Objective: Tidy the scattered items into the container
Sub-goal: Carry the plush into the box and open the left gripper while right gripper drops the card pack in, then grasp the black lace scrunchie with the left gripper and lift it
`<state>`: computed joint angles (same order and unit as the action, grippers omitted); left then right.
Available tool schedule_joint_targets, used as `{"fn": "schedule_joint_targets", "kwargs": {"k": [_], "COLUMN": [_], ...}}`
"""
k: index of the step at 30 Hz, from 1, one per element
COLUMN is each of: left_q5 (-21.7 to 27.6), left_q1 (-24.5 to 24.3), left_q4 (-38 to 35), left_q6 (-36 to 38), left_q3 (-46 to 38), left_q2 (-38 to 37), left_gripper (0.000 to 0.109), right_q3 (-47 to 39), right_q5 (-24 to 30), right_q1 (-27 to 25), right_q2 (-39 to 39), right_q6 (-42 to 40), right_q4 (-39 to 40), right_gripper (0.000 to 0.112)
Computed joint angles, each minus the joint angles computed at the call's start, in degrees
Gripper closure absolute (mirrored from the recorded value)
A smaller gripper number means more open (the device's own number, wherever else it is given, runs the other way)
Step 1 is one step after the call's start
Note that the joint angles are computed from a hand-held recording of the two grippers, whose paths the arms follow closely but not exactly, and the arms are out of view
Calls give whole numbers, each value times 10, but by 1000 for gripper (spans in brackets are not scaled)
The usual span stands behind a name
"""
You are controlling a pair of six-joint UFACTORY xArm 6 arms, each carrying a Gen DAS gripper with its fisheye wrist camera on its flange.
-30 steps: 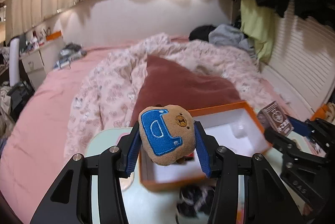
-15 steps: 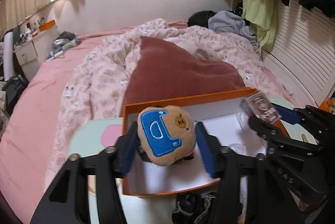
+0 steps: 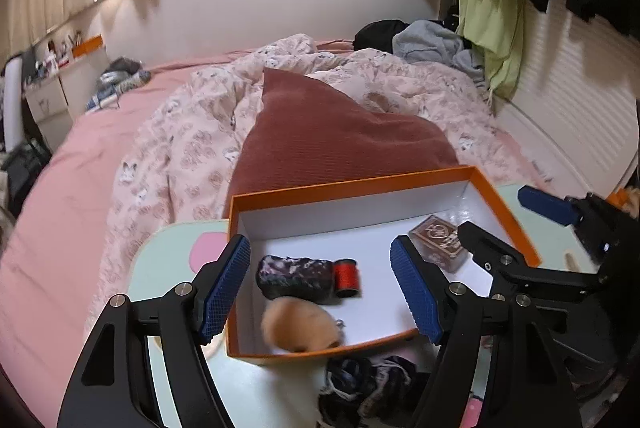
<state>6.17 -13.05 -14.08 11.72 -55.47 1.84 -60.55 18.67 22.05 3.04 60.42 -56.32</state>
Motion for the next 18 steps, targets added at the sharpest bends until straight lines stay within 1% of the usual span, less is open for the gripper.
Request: {"fn": "schedule_joint_targets", "kwargs": {"k": [3, 4, 5, 7, 8, 10, 11, 13, 14, 15, 16, 17, 18], "left_q5": [2, 4, 10, 39, 64, 95, 95, 81, 72, 65, 57, 47, 31], "left_q1": [-5, -7, -8, -4, 0, 6, 6, -4, -9, -16, -25, -34, -44], "left_q4": [-66, -108, -129, -159, -174, -184, -195, -236, -241, -244, -258, -269, -257], "left_q6": [53, 88, 101, 114, 126, 133, 141, 168, 165, 157, 156, 160, 142], "left_q3": [18, 29, 37, 62, 74, 111, 133, 184, 201, 216, 229, 236, 247], "left_q2": [-24, -39, -51, -86, -103, -141, -158, -188, -194, -195, -194, -191, -190], "left_gripper": [36, 36, 36, 36, 36, 36, 36, 36, 36, 36, 36, 36, 36], "right_q3": [22, 35, 49, 92, 115, 180, 211, 277, 305, 329, 345, 355, 362], "right_q5": [-17, -24, -32, -53, -61, -78, -82, -98, -101, -99, -99, -100, -100], "right_q1": [-2, -3, -5, -10, -12, -16, -15, -8, -1, 6, 9, 9, 10], "right_q2": [-23, -37, -51, -95, -117, -171, -194, -235, -249, -262, -270, -275, -277], "right_q6": [2, 3, 3, 7, 5, 0, -12, -79, -106, -113, -101, -70, -33], "right_q4": [10, 14, 18, 31, 43, 76, 100, 188, 225, 241, 234, 206, 169], "right_gripper": [41, 41, 41, 38, 37, 37, 37, 37, 37, 37, 37, 37, 37]}}
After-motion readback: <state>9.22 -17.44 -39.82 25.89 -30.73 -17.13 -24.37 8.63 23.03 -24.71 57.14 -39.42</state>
